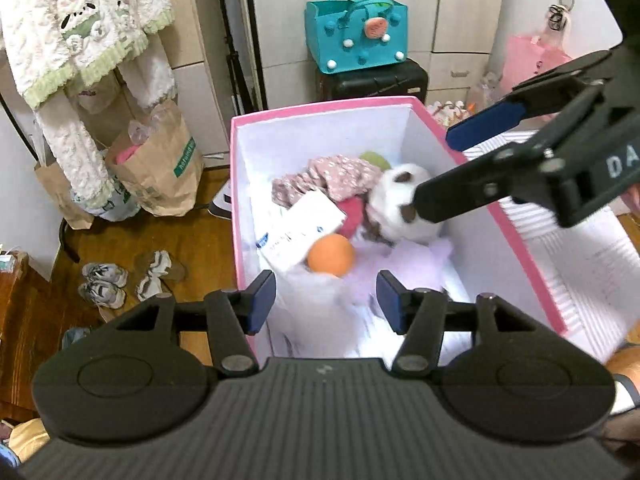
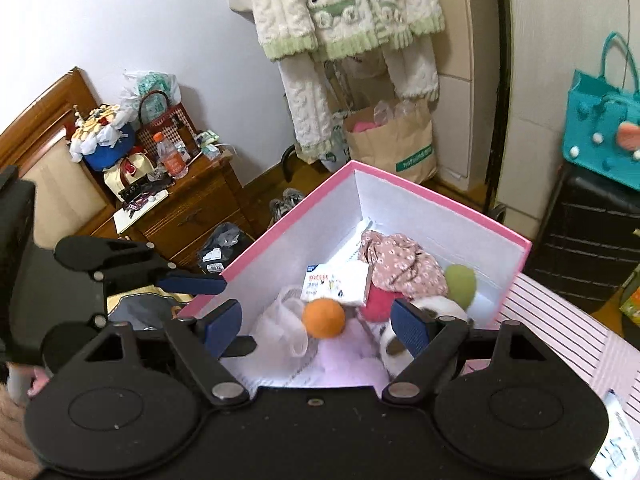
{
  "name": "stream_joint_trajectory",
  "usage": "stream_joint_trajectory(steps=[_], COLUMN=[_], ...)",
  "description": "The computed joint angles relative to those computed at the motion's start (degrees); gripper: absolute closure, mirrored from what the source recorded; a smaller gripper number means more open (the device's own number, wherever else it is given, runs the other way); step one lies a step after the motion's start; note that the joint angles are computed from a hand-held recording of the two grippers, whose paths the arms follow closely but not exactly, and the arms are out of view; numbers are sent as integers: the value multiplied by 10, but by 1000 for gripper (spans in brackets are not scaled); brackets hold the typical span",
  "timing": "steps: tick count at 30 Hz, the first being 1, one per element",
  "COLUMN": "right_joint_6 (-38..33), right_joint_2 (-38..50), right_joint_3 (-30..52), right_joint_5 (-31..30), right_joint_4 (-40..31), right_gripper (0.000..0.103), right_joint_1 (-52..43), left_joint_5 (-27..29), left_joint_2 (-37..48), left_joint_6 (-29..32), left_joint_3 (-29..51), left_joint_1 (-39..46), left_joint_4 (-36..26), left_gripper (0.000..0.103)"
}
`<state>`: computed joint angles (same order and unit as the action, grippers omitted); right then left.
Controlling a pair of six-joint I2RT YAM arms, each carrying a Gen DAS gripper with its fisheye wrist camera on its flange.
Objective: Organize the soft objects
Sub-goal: 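Lower the ball and tissue pack into the shoebox and open both tools, then withdraw both tools and move them to the blue-white wipes pack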
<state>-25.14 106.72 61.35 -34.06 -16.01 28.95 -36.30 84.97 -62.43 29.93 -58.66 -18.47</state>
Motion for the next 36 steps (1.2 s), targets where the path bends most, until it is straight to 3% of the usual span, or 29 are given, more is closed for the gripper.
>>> stream_joint_trajectory(steps=[10, 22, 28, 36], right_joint_6=[-68, -200, -297, -415], right_joint_2=[-151, -256, -285, -309], right_joint_3=[-115, -168, -188, -242], right_joint_5=[-50, -110, -132, -153], right_joint_4=[-30, -171, -247, -308], right_gripper=[18, 18, 18, 18], right_joint_1=[-60, -159, -229, -344], left_joint_5=[-36, -46, -47, -31], left_joint_2=[-11, 35, 73, 153], left_joint_6=[-97, -206, -265, -236], left_joint_3=[82, 190, 240, 322], left_joint_1=[-114, -224, -273, -304], left_joint_4=[-158, -297, -329, -321], left_gripper=[42, 39, 39, 37])
